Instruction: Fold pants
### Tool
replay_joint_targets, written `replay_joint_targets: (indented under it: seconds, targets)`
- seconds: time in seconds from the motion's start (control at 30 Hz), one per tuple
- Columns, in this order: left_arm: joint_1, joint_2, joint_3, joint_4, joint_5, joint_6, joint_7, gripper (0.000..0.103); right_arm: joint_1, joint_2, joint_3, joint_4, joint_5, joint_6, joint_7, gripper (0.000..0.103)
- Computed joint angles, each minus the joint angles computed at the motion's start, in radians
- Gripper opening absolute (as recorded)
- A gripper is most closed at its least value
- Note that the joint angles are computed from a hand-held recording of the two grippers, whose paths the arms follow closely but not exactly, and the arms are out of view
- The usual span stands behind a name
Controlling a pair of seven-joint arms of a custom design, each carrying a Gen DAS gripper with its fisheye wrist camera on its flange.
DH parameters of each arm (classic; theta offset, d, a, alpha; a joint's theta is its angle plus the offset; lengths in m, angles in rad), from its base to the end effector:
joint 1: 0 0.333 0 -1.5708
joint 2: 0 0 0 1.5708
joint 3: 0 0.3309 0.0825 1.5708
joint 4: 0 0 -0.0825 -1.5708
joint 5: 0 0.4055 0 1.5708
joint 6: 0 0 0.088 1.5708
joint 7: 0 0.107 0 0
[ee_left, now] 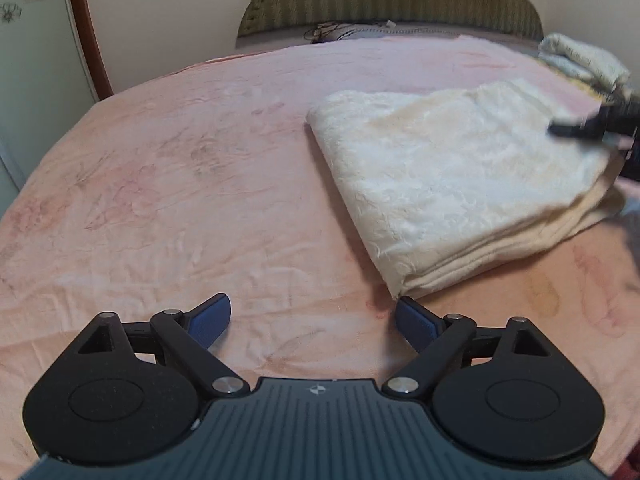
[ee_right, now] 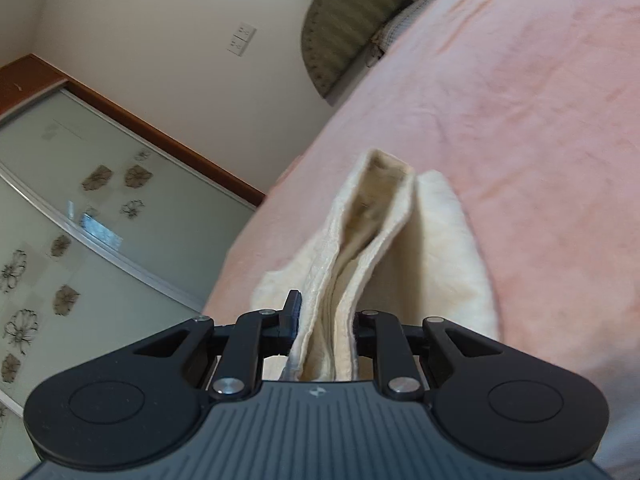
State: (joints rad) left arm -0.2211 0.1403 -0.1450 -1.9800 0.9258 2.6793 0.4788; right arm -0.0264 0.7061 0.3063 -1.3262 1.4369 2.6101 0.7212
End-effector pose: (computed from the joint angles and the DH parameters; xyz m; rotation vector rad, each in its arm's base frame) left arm 0.5914 -0.2497 0.4545 -1.7289 1.7223 -0.6180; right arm 0.7891 0.1361 0.3798 -1.2384 1.4442 0.2103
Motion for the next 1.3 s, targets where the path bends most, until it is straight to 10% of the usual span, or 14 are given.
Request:
replay_joint_targets:
  seconds: [0.27,0.43,0.63,0.87,1.0,1.17,1.3]
  targets:
    - [0.048,-0.013,0.022,0.014,0.018,0.23,-0.086,0.093,0.045,-0.047,-0.051,-0.054,-0.173,0.079,0.006,0.029]
    - [0.098,0.125,-0.041,0.139,-0.285,0.317,0.149,0.093,0.121,-0.117,-0.104,-0.129,-0.349,0.318,0.017,0.049]
    - [0.143,0.242,-0.102,0.241,-0.527,0.289,0.33,0.093,0.108,-0.063,-0.101,-0.051,-0.517,0.224,0.133,0.06]
    - [0.506,0.396,-0.53,0.295,-1.01,0.269,0.747,0.093,0.001,0.045,-0.02,0.078,-0.517,0.041,0.203,0.068]
    - [0.579,0.485,-0.643,0.341,-1.114,0.279,0.883,0.093,-0.052,0.102,0.021,0.157,-0.435,-0.122,0.124,0.068]
    - [0.469,0.509,-0.535,0.424,-1.148,0.272,0.867,0.093,0.01,0.161,-0.03,0.264,-0.493,-0.137,0.144,0.052]
    - [0.281,0.467,-0.316,0.453,-1.082,0.259,0.785,0.084,0.022,0.148,-0.033,0.246,-0.522,-0.099,0.13,0.041]
